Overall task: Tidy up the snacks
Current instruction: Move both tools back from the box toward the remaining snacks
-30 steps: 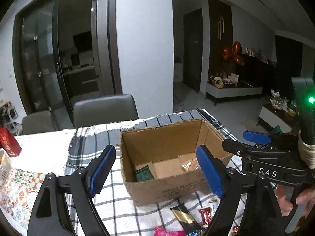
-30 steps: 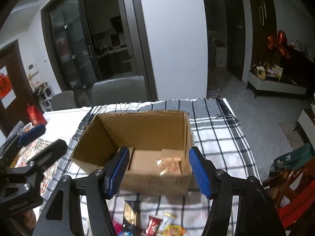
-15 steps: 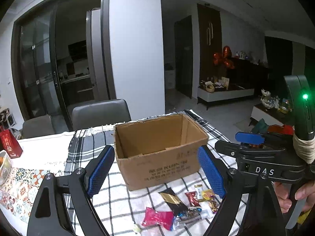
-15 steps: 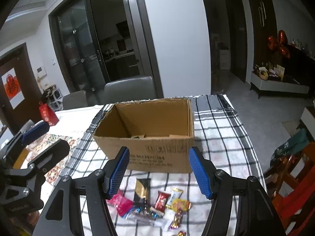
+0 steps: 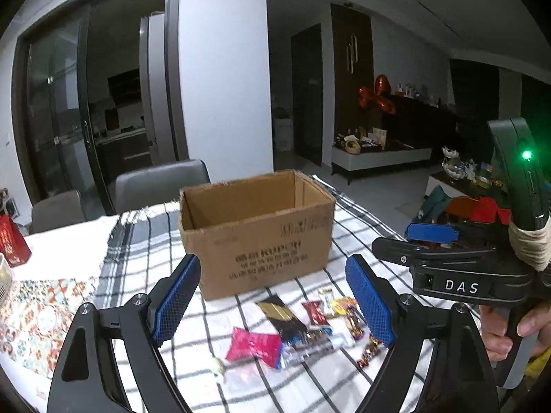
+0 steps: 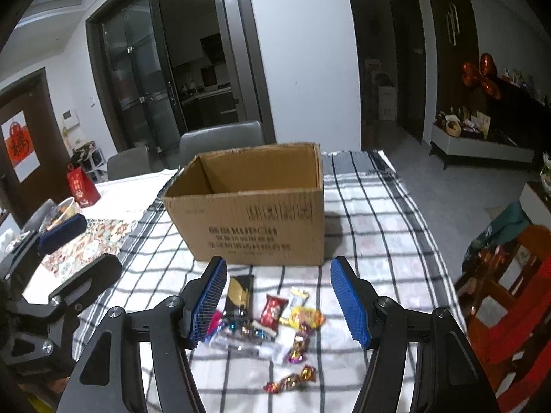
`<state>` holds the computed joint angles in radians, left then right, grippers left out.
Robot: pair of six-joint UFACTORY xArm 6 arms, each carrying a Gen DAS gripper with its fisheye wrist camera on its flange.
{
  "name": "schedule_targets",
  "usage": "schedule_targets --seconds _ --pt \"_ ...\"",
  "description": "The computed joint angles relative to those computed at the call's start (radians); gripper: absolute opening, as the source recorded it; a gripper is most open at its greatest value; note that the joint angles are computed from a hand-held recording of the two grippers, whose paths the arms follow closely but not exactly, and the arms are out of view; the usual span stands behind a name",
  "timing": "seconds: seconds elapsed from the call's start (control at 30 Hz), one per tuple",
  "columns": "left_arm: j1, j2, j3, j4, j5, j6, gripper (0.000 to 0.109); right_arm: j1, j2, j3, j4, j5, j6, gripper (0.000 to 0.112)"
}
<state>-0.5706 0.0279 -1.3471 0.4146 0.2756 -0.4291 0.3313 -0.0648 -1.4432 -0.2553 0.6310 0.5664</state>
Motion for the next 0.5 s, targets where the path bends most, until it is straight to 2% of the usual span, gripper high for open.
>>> schedule_targets --seconds 0.27,0.43,0.5 --pt "-0.015 -0.033 0.107 -0.087 -0.028 0.068 0.085 0.02 -0.057 0.126 -0.018 -0.005 0.027 0.064" --pt "-0.03 -0.021 0.128 -0.178 -0.024 0.153 0.08 0.018 -0.064 0.172 0.027 -0.009 0.001 0.064" --pt "-0.036 -0.009 0.13 -0.259 -0.02 0.22 0.074 0.018 -0.064 0.184 0.039 -0.009 -0.006 0.064"
